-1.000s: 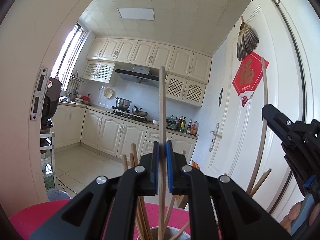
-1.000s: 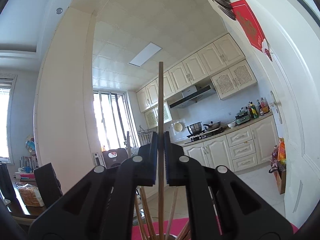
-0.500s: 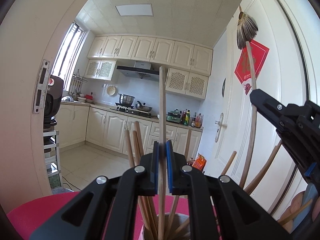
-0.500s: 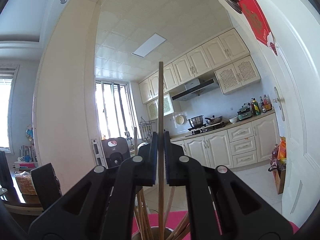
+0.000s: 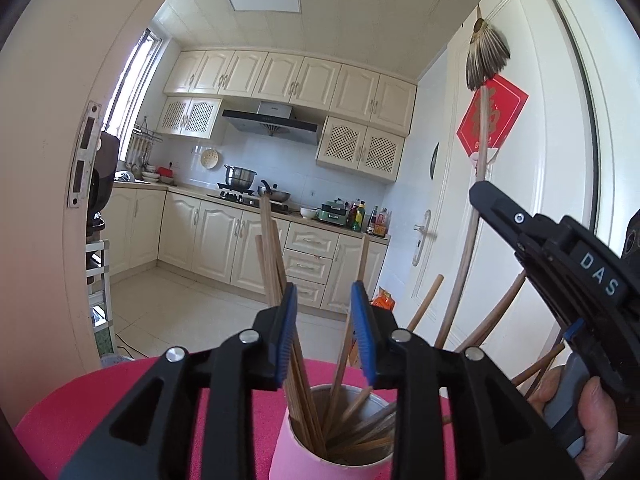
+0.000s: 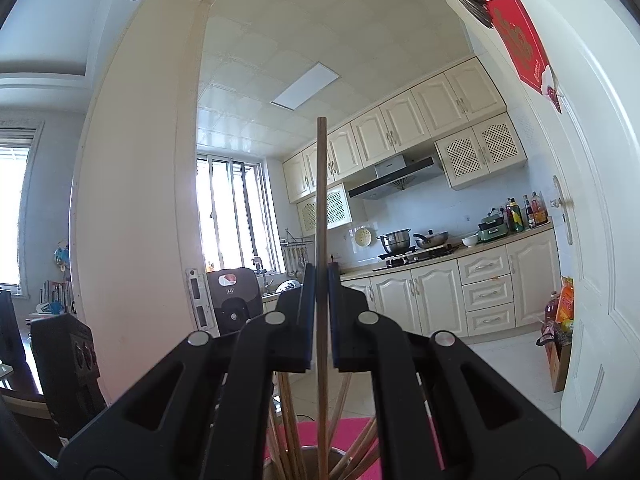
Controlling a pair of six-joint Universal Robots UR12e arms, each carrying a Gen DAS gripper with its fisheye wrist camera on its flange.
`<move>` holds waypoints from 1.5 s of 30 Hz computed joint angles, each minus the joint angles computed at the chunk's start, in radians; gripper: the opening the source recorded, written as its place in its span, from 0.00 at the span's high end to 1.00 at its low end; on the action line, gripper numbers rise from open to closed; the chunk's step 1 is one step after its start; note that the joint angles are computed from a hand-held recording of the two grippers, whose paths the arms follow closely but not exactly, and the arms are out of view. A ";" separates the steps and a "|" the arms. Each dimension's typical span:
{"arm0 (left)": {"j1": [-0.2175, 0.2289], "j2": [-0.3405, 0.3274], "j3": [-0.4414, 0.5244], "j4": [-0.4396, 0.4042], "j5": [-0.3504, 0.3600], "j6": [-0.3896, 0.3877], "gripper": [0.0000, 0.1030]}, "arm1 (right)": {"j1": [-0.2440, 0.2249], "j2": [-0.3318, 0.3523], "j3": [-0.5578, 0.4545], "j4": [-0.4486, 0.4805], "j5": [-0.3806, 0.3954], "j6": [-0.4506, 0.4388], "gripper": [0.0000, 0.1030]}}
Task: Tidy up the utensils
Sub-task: 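Open both tools to release the chopsticks into the pink cup, then move both open tools back toward the last chopsticks on the table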
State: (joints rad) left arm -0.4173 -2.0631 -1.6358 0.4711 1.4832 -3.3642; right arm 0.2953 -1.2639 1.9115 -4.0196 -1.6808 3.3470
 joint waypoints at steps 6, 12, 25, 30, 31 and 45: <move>0.003 0.017 -0.012 -0.002 0.009 -0.034 0.71 | 0.002 -0.005 0.006 0.006 -0.003 -0.007 0.93; -0.008 0.040 -0.018 -0.034 0.088 -0.031 0.69 | 0.010 -0.007 -0.003 0.007 0.005 -0.018 0.93; -0.005 0.066 -0.027 -0.105 0.118 -0.029 0.67 | 0.028 -0.009 -0.009 0.084 0.001 -0.053 0.86; -0.008 0.077 -0.031 -0.126 0.118 -0.024 0.64 | 0.035 -0.023 0.001 0.091 -0.020 -0.069 0.42; -0.009 0.081 -0.034 -0.127 0.121 -0.022 0.64 | 0.040 -0.026 0.002 0.090 -0.033 -0.079 0.42; -0.040 0.194 -0.134 -0.129 0.168 0.026 0.52 | 0.107 -0.120 0.082 0.174 -0.202 -0.071 0.42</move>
